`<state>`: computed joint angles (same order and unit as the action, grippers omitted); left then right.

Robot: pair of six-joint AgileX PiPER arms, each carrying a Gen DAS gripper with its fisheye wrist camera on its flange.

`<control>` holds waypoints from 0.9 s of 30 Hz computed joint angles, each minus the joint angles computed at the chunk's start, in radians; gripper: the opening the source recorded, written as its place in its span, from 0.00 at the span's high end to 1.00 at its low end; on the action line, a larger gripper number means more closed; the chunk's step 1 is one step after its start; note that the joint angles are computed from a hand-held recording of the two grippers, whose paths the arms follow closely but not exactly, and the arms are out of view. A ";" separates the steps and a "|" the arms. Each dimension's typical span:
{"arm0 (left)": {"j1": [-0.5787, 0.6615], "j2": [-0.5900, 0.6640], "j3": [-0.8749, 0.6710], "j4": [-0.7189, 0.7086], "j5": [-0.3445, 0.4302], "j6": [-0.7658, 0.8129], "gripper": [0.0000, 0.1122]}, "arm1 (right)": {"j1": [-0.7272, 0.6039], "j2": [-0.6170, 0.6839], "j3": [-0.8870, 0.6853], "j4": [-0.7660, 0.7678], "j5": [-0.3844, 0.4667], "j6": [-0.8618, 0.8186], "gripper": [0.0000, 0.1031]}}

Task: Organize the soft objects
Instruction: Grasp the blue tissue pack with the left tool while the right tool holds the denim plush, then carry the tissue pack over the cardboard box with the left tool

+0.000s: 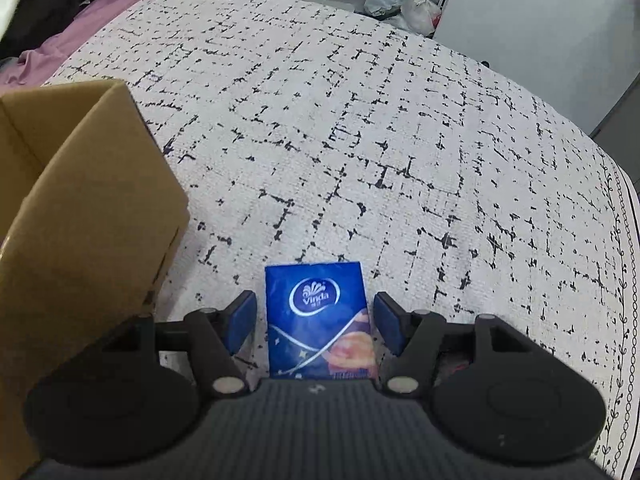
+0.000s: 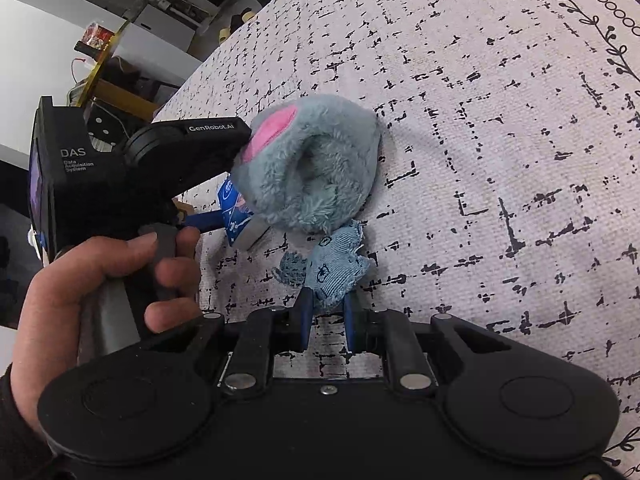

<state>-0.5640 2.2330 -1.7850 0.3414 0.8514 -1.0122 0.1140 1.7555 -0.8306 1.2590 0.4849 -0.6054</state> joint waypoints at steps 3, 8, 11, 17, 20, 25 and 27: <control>0.001 -0.014 0.019 -0.015 -0.002 0.012 0.56 | 0.006 -0.007 -0.002 -0.001 -0.005 0.003 0.84; -0.001 -0.074 0.089 -0.040 -0.026 0.028 0.56 | 0.001 -0.042 0.033 0.005 -0.017 0.000 0.84; -0.010 -0.128 0.147 -0.039 -0.045 0.027 0.56 | -0.002 -0.076 0.064 0.017 -0.030 -0.002 0.83; -0.016 -0.249 0.262 -0.050 -0.076 0.048 0.56 | 0.010 -0.136 0.088 -0.091 -0.072 0.113 0.84; -0.013 -0.303 0.302 -0.071 -0.090 0.082 0.56 | 0.002 -0.172 0.098 -0.099 -0.058 0.129 0.84; -0.002 -0.379 0.349 -0.103 -0.100 0.128 0.56 | 0.047 -0.231 0.077 -0.276 -0.075 0.308 0.84; 0.006 -0.412 0.366 -0.117 -0.104 0.156 0.56 | 0.059 -0.255 0.067 -0.347 -0.074 0.383 0.84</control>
